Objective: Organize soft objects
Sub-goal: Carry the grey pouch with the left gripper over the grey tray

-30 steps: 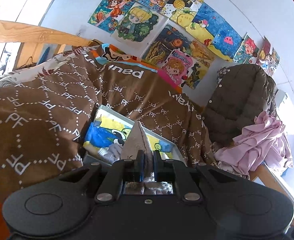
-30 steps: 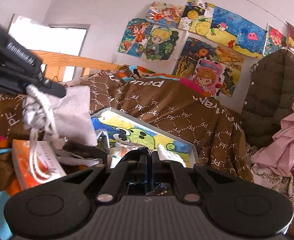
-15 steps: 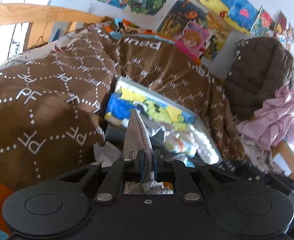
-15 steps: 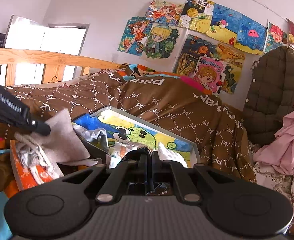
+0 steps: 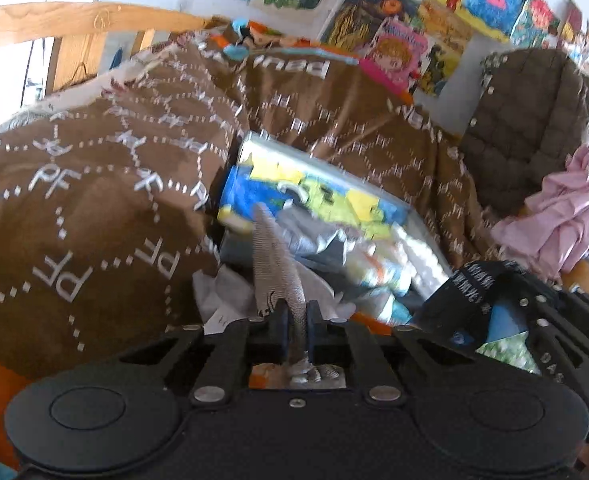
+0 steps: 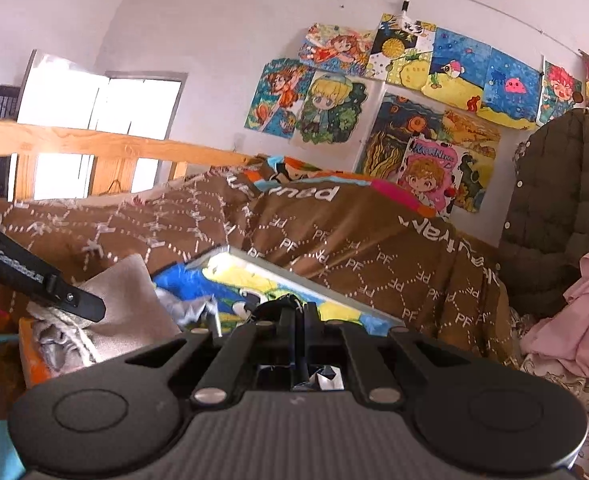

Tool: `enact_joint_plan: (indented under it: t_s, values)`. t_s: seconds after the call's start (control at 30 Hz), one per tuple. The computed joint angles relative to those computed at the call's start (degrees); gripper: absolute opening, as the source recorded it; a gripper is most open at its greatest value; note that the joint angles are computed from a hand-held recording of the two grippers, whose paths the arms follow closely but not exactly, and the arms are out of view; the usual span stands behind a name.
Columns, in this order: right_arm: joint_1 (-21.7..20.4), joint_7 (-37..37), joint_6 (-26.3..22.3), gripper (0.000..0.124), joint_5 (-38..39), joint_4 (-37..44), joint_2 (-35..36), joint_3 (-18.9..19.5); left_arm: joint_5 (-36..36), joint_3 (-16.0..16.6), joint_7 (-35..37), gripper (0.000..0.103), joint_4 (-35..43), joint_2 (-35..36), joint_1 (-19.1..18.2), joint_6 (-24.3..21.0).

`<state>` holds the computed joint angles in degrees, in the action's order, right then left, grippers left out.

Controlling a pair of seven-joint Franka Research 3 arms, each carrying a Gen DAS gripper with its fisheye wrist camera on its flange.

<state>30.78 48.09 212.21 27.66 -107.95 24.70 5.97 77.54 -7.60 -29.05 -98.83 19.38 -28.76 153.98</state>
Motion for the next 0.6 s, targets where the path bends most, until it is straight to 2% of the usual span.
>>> enact_joint_plan:
  t_s: [0.2, 0.33, 0.43, 0.53, 0.6]
  values:
    - [-3.5, 5.5, -1.8, 0.005, -5.5, 7.0, 4.6, 1.4, 11.6, 0.9, -11.8, 0.007, 2.1, -0.1, -1.1, -2.2]
    - [-4.2, 8.2, -4.3, 0.005, -6.3, 13.1, 8.2, 0.9, 15.3, 0.7, -17.0, 0.007, 5.8, 1.8, -0.5, -4.1]
    - [-1.6, 8.4, -7.2, 0.005, -1.5, 19.1, 11.3, -2.7, 15.7, 1.3, -19.0, 0.007, 10.5, 5.0, 0.2, -3.3]
    - [2.5, 8.1, -12.0, 0.005, 6.1, 26.8, 15.3, -8.7, 14.0, 2.7, -19.2, 0.007, 16.7, 9.6, 0.2, -2.4]
    - [5.5, 9.8, -16.0, 0.005, 10.4, 31.9, 18.3, -14.1, 11.2, 3.8, -17.9, 0.007, 21.2, 12.8, 0.2, -1.7]
